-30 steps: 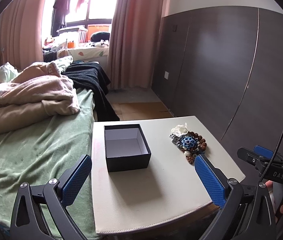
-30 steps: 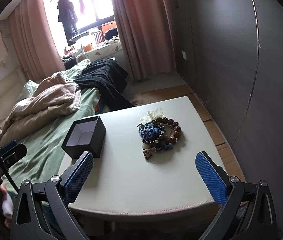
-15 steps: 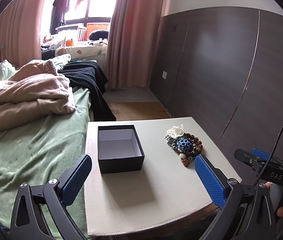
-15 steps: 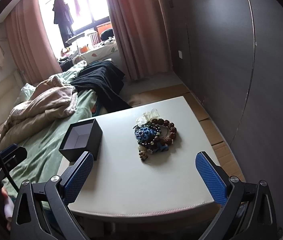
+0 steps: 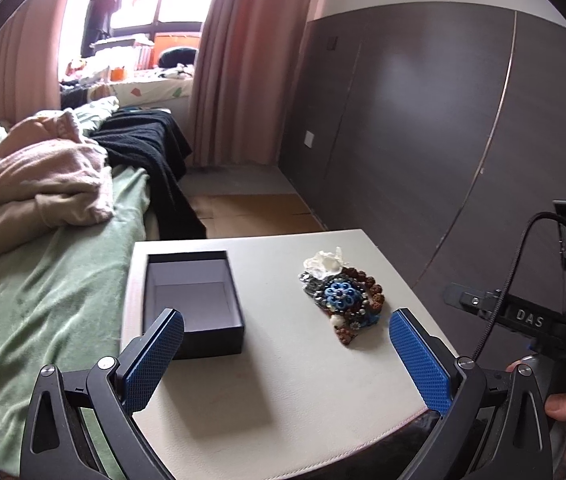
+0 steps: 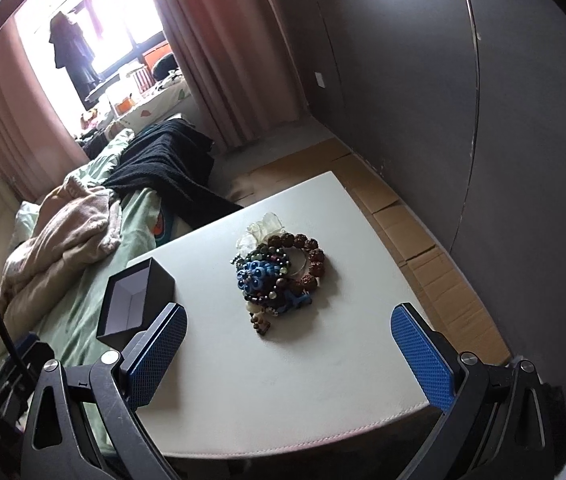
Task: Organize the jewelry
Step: 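Reach the left tool into the pile and grasp the blue flower hair clip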
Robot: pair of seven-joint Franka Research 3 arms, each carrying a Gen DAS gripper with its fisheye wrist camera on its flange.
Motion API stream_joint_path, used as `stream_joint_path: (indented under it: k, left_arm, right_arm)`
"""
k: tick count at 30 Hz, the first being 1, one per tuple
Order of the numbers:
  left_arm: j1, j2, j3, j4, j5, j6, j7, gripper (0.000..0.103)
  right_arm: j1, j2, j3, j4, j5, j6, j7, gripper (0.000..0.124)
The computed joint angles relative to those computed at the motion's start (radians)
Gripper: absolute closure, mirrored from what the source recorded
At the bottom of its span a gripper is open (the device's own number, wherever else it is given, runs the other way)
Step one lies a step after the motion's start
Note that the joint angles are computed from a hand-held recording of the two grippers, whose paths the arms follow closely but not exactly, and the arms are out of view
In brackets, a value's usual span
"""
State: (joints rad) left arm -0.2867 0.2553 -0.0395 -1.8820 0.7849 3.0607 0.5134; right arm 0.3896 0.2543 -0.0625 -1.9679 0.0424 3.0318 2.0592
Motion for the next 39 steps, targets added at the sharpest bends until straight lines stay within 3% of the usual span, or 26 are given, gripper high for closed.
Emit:
stream_joint_path:
  k: [3,5,9,13,17,25,27,29,31,34,37,39]
  left_arm:
    - [0.052,0.042,-0.078,0.04,-0.115,-0.035,0.135,0.01]
    - [0.092,0.071,-0.141,0.067,-0.221,-0.057,0.249,0.022]
    - [0.158,0.155,-0.258,0.162,-0.42,-0.121,0.466,0.03]
    - [0.105,0.227,-0.227,0.27,-0.46,-0.196,0.542,0.03]
    - [0.098,0.331,-0.256,0.429,-0.558,-0.286,0.674,0.033]
    - [0.031,0.551,-0.235,0.775,-0.661,-0.472,0.796,0.039]
    - [0.023,0.58,-0.227,0.816,-0.678,-0.49,0.811,0.039]
    - [0.004,0.619,-0.205,0.893,-0.681,-0.557,0.81,0.039]
    - [0.005,0.627,-0.202,0.895,-0.686,-0.549,0.832,0.039]
    - [-0.008,0.667,-0.182,0.959,-0.685,-0.615,0.827,0.04]
    - [0.021,0.668,-0.217,0.931,-0.735,-0.591,0.852,0.045]
    - [0.02,0.658,-0.212,0.907,-0.74,-0.576,0.851,0.045]
  right_arm:
    - [-0.062,0.033,0.059,0.044,0.09,-0.049,-0.047,0.023]
    - [-0.105,0.054,0.098,0.067,0.162,-0.068,-0.098,0.026]
    - [-0.132,0.093,0.108,0.114,0.242,-0.142,-0.11,0.038]
    - [-0.202,0.142,0.182,0.176,0.386,-0.218,-0.234,0.038]
    - [-0.234,0.171,0.217,0.223,0.492,-0.278,-0.341,0.042]
    - [-0.246,0.199,0.189,0.257,0.608,-0.3,-0.351,0.052]
    - [-0.258,0.212,0.194,0.269,0.632,-0.316,-0.353,0.053]
    - [-0.274,0.222,0.21,0.279,0.669,-0.332,-0.379,0.053]
    - [-0.283,0.236,0.222,0.294,0.702,-0.337,-0.405,0.053]
    - [-0.287,0.256,0.231,0.317,0.738,-0.339,-0.419,0.053]
    - [-0.281,0.278,0.23,0.344,0.755,-0.339,-0.423,0.053]
    - [-0.279,0.299,0.229,0.369,0.756,-0.354,-0.404,0.054]
